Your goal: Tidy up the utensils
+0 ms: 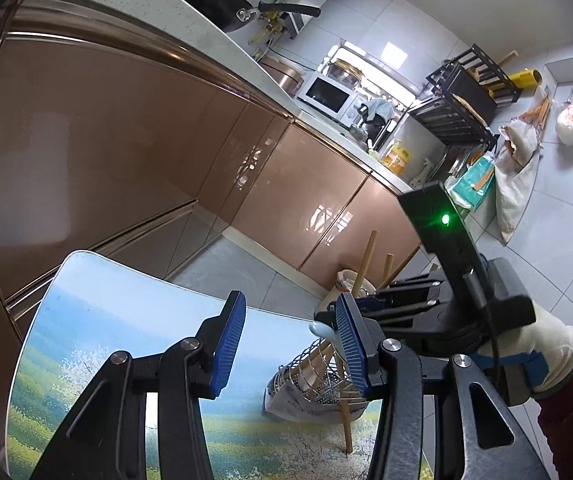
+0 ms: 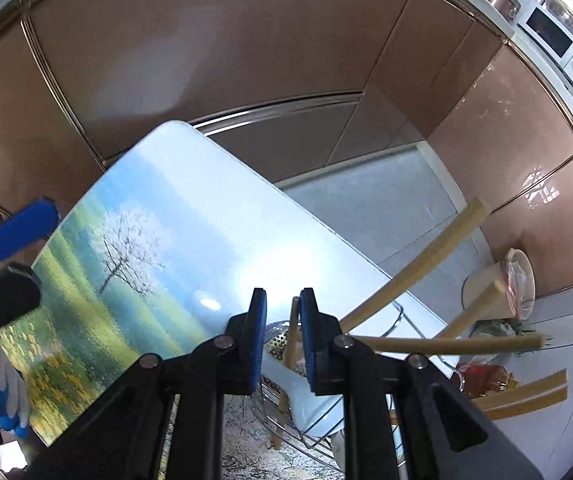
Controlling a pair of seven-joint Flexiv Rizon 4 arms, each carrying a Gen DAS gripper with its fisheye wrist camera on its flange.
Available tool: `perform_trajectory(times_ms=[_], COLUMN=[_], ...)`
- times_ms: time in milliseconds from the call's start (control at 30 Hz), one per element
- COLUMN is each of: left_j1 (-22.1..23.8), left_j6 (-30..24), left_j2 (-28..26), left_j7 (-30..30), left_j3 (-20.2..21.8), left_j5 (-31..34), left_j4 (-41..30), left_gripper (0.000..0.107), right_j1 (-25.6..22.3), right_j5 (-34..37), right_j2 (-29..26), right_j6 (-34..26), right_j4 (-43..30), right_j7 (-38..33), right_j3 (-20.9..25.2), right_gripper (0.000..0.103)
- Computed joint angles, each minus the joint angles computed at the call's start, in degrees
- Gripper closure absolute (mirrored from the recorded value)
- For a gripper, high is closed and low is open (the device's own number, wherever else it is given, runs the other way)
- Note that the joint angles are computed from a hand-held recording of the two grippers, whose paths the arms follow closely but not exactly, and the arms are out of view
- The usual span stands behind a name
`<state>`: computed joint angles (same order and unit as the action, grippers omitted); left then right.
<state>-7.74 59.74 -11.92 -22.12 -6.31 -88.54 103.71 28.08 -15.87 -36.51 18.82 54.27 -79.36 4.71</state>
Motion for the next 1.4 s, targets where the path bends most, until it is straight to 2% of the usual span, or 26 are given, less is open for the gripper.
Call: perform_trajectory(times_ms=[133,567,867,1000,1400], left_j1=[0.0,-0.1,0.2,0.2,0.2], left_j6=[0.2,0.5,0.4,0.7,0.3], left_j2=[0.0,0.2,-0.1,0.2,0.3], left_j7=[-0.4,-1.1,-1.4,-1.4,-2.1], left_j3=[0.1,0.0,0.1,0.2,0.2], left_j5=[0.4,1.4,1.6,1.8,2.6], left_j4=[0.2,0.3,0.6,1.0,1.4], left_gripper=[0.061,0.061,0.061,0.061,0.061], right_j1=[0.2,-0.3,-0.1,-0.2,-0.8], right_j5=[-1.4,-3.2,-3.7,-4.7,-3.9], right_j2=[1.2,3.8,4.4,5.3,4.5], right_j6=[2.3,10.6,17.9,21.7,24.5], right_j4=[2.9,9.1,8.3,10.1,7.7], right_j7=[0.1,-0.2,1.1,3.1,4.9], right_j3=[-0.3,0.2,0.1,-0.6,-0.5], right_gripper=[0.099,0.099,0.099,0.099,0.099])
